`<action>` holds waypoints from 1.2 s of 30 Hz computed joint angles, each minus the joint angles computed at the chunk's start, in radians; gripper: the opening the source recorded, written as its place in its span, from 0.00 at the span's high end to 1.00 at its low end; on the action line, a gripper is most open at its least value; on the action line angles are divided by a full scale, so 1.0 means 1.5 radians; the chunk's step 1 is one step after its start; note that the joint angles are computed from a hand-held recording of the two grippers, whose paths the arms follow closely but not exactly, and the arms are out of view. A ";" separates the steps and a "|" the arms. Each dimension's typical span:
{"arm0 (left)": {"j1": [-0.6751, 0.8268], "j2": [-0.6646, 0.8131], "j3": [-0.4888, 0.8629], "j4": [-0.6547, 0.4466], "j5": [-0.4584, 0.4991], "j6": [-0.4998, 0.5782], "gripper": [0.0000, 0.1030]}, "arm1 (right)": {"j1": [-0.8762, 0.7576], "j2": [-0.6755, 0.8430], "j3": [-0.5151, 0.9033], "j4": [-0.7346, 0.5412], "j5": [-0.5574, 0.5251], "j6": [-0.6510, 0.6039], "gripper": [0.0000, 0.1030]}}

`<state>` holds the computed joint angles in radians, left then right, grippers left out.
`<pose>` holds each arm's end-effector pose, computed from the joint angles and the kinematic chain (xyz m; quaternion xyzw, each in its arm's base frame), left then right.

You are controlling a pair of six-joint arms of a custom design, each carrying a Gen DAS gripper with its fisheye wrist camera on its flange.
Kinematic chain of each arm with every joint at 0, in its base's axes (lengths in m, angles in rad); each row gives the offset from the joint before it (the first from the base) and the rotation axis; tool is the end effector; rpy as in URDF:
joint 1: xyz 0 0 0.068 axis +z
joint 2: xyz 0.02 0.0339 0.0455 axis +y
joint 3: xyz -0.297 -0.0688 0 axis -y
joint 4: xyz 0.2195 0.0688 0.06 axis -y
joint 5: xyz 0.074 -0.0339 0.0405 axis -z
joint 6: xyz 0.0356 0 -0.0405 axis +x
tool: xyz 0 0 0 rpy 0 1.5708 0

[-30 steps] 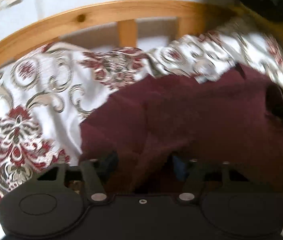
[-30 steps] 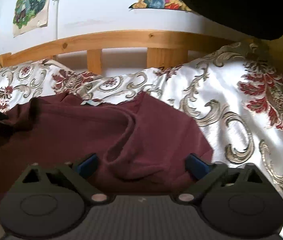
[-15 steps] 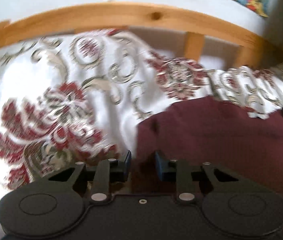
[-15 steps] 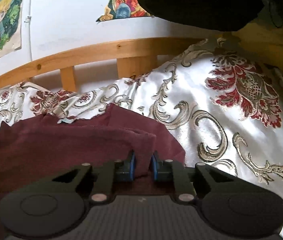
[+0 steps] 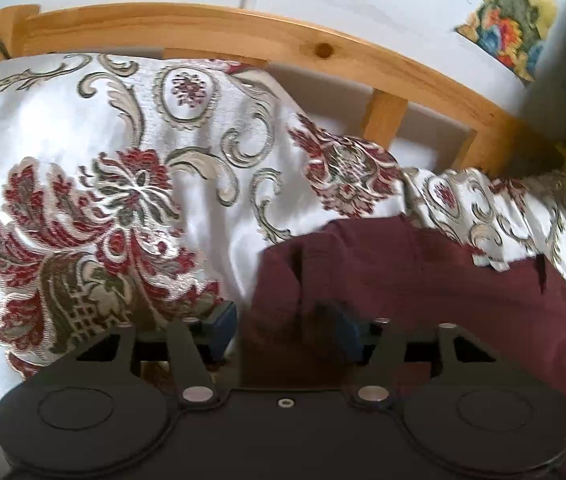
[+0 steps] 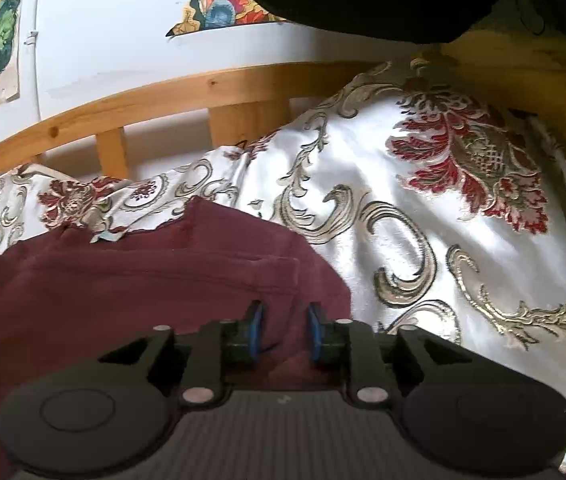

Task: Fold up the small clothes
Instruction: 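Lower the folded hem onto the shirt with both tools, then open both tools and lift them off the folded shirt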

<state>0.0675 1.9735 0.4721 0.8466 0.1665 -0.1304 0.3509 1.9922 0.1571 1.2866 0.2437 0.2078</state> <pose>0.2977 0.0142 0.1055 -0.0517 0.8931 -0.0884 0.4381 0.2233 0.0726 0.1004 -0.0026 0.8678 0.0320 0.4960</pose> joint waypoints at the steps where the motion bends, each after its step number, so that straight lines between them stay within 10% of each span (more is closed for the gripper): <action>1: -0.009 0.001 0.003 -0.009 -0.014 0.012 0.41 | 0.006 0.001 0.001 -0.002 0.018 -0.001 0.63; 6: -0.028 0.015 0.026 -0.057 -0.055 0.027 0.39 | 0.029 0.006 0.003 0.000 0.084 -0.009 0.53; 11: -0.021 0.013 0.016 -0.048 -0.049 0.005 0.26 | 0.007 0.005 -0.026 0.062 0.062 0.026 0.15; 16: -0.022 -0.013 -0.031 -0.010 -0.034 0.000 0.06 | 0.022 -0.019 -0.019 0.027 0.054 0.023 0.02; 36: -0.086 0.012 -0.289 0.282 -0.022 -0.058 0.01 | 0.257 -0.177 -0.048 -0.362 0.317 0.213 0.00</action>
